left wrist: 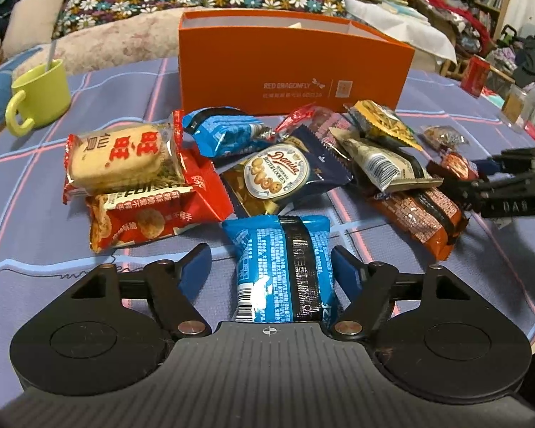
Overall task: Organize snacks
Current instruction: 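Carry the blue bar and red bag into the orange box and open both tools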
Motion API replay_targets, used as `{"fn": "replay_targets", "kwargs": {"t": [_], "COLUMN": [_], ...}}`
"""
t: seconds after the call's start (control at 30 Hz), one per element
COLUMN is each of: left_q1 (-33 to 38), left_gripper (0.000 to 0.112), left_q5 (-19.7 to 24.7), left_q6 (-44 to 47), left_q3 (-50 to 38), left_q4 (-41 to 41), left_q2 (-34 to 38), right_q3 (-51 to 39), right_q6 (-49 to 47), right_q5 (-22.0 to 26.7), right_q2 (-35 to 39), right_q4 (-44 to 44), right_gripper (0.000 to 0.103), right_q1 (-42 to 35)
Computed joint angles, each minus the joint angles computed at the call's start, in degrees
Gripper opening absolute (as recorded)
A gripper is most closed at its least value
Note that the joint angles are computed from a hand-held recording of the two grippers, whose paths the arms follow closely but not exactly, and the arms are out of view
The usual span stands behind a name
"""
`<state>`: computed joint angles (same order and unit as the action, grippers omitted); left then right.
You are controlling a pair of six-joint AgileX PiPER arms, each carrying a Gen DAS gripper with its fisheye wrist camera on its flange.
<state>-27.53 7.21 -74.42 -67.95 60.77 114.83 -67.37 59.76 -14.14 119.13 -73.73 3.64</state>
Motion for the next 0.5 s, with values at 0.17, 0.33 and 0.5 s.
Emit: {"fn": "replay_targets", "kwargs": {"t": [0.17,0.33,0.5], "left_q1": [-0.18,-1.51,-1.01], "left_gripper": [0.044,0.048,0.029], "left_q5": [0.10,2.80,1.52], "left_q6": [-4.16,-17.05,-22.33], "left_q3": [0.66,1.00,2.04], "left_q4": [6.07,20.97,27.03], "left_q2": [0.03,0.87,0.26], "right_q3": [2.73,0.95,2.36], "right_q6": [-8.44,-1.84,-6.83], "right_q5": [-1.09,-1.24,-1.56], "right_q2": [-0.78,0.01,-0.51], "right_q4": [8.94,3.35,7.38], "right_gripper": [0.063,0.067,0.065], "right_q1": [0.50,0.22,-0.19]}}
